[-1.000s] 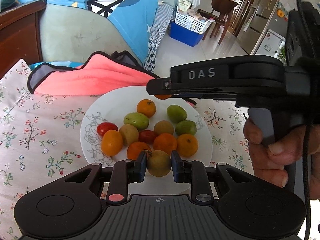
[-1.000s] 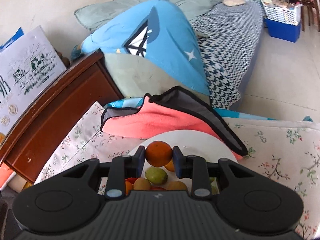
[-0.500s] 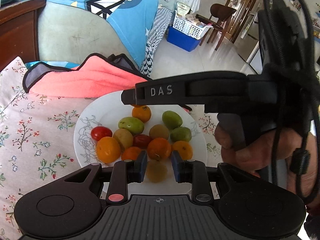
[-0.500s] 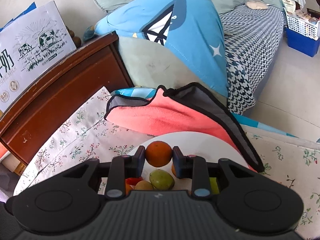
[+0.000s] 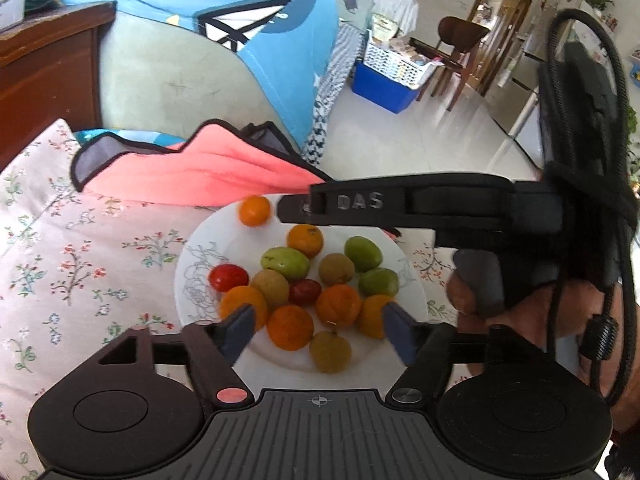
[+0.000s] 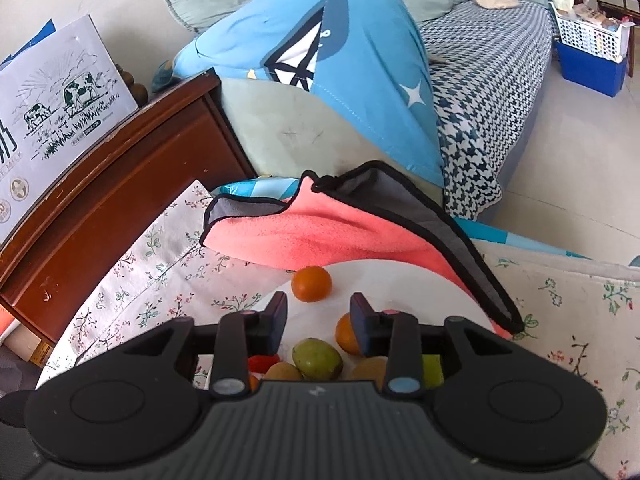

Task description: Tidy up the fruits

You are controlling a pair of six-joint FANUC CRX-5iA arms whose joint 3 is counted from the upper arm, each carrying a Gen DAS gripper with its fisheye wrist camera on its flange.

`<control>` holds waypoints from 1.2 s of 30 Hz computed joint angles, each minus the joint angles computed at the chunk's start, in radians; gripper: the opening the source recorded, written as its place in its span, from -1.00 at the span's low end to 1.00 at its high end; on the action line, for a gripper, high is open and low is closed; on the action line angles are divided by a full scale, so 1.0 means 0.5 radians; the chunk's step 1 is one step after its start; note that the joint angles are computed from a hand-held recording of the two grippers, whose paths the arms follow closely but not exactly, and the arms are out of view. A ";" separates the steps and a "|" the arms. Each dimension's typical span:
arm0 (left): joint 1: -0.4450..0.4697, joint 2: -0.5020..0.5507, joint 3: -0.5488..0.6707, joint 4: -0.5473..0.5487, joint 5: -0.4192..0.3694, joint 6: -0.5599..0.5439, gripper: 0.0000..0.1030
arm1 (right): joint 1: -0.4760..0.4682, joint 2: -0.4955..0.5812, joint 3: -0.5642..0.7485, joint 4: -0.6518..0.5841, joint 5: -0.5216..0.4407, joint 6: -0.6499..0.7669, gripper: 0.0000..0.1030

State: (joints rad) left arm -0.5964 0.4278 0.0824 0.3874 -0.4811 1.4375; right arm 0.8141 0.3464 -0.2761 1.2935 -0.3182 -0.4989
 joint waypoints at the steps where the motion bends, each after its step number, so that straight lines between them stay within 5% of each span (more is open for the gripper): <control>1: 0.003 -0.004 -0.002 -0.001 0.005 -0.001 0.44 | 0.015 -0.005 0.002 -0.028 -0.030 0.016 -0.22; 6: 0.012 -0.019 0.025 -0.077 -0.041 0.060 0.65 | 0.080 -0.052 -0.013 -0.084 -0.203 -0.032 0.07; 12: 0.029 -0.043 0.076 -0.240 -0.128 0.222 0.72 | 0.177 -0.108 -0.003 -0.236 -0.442 -0.083 0.19; 28: -0.013 -0.051 0.340 -0.837 -0.548 0.744 0.89 | 0.535 -0.134 0.206 -0.707 -1.209 -0.021 0.90; 36: -0.065 -0.048 0.442 -1.076 -0.766 0.885 0.90 | 0.681 -0.053 0.345 -0.834 -1.545 0.013 0.93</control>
